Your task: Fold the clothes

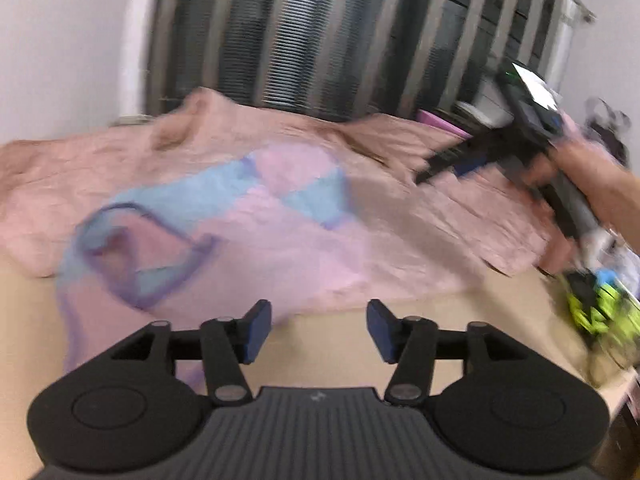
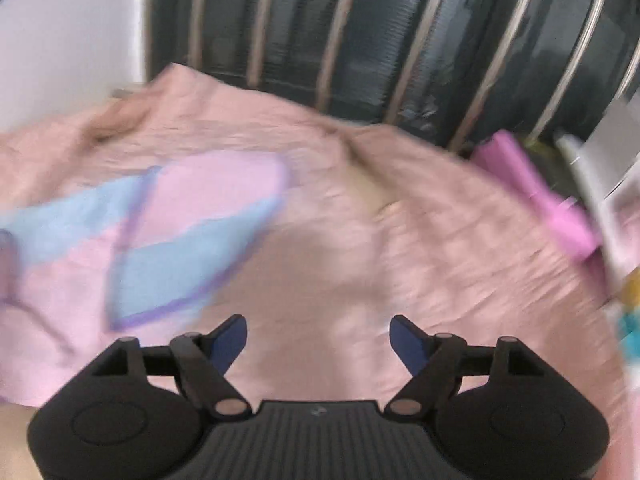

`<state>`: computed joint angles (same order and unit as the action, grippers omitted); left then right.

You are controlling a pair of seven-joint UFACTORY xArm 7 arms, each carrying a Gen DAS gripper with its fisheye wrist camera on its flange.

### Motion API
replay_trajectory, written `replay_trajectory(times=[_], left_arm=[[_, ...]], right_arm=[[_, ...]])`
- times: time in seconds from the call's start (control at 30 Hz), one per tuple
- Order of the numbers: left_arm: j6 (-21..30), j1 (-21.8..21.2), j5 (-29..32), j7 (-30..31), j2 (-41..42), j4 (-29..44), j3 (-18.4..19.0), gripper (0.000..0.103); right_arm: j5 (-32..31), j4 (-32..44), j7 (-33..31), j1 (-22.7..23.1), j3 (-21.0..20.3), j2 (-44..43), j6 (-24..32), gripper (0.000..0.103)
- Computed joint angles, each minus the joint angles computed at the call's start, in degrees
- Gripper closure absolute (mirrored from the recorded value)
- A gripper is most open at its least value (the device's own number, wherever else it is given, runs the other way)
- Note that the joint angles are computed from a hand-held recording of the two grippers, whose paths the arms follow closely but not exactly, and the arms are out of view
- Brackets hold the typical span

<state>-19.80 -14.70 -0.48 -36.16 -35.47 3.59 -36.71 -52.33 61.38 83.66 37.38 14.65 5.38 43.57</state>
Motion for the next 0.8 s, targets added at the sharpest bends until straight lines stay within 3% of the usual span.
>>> replay_trajectory(times=[0.03,0.07,0.13,0.17,0.23,0.3,0.37,0.4,0.43,0.47,0.53,0.57,0.6,0.67,0.73,0.8], left_arm=[[2.5,3.7,-2.2,0.8,-2.6,0.6,-3.2,0.038],[4.9,9.1,-2.7,-0.7,-6.3,0.4,-8.6,0.034],[8.4,18.2,-1.1,-3.8,-11.1,0.3,-16.1,0.033],[9.3,20.4,-1.1,-3.2,-10.7,0.2,-16.5,0.034],[6.6,22.7,0.9,-2.7,-5.6,-0.4,-13.2,0.035],[2.5,22.3,3.6,-1.1,0.1,-1.2,-8.2,0.036],[1.4,20.3,4.5,1.2,3.7,-1.2,-4.8,0.054],[0.3,20.7,4.2,2.1,6.2,-0.2,-4.8,0.060],[-0.4,21.1,3.8,2.9,8.6,0.8,-5.1,0.078],[0.0,22.1,2.5,3.3,9.8,1.6,-6.9,0.103],[-0.7,24.0,-0.8,3.2,10.3,1.5,-11.2,0.103],[-1.9,24.1,-1.9,3.3,11.0,1.3,-12.0,0.103],[-3.3,23.8,-2.9,3.4,11.8,1.1,-12.3,0.103],[-6.5,19.6,-2.8,2.7,13.9,0.0,-9.2,0.103],[-8.7,14.2,-3.0,0.1,14.8,-1.0,-6.2,0.103],[-10.3,7.1,-2.4,-3.4,14.1,-2.0,-2.9,0.103]], right_arm=[[-2.1,-0.1,2.8,0.1,0.0,0.8,-3.8,0.026],[-5.0,0.4,5.9,0.7,-0.1,2.1,-7.2,0.026],[-11.3,2.5,12.3,2.7,-0.6,5.4,-12.5,0.026],[-14.8,4.3,15.6,4.1,-1.1,7.9,-15.3,0.026],[-20.7,9.8,19.8,7.5,-2.6,14.3,-19.0,0.027],[-22.6,16.2,19.6,10.4,-4.0,20.3,-19.1,0.028],[-20.6,22.2,17.7,12.4,-4.9,25.5,-17.9,0.028],[-19.4,24.7,17.3,12.9,-5.4,27.5,-18.4,0.028],[-18.1,26.9,16.9,13.0,-5.7,29.3,-19.3,0.028],[-16.6,28.8,16.6,13.1,-6.0,31.1,-20.3,0.029],[-13.5,31.0,15.6,13.4,-6.5,33.6,-21.2,0.065],[-13.0,30.5,16.7,14.0,-7.4,33.5,-21.7,0.100],[-13.3,29.3,19.1,15.0,-8.9,32.8,-22.3,0.099],[-15.0,26.4,24.0,17.7,-12.3,30.7,-23.0,0.099],[-18.3,21.6,26.3,21.3,-15.4,26.1,-20.0,0.100],[-22.3,16.3,27.2,22.5,-15.4,20.8,-16.4,0.100]])
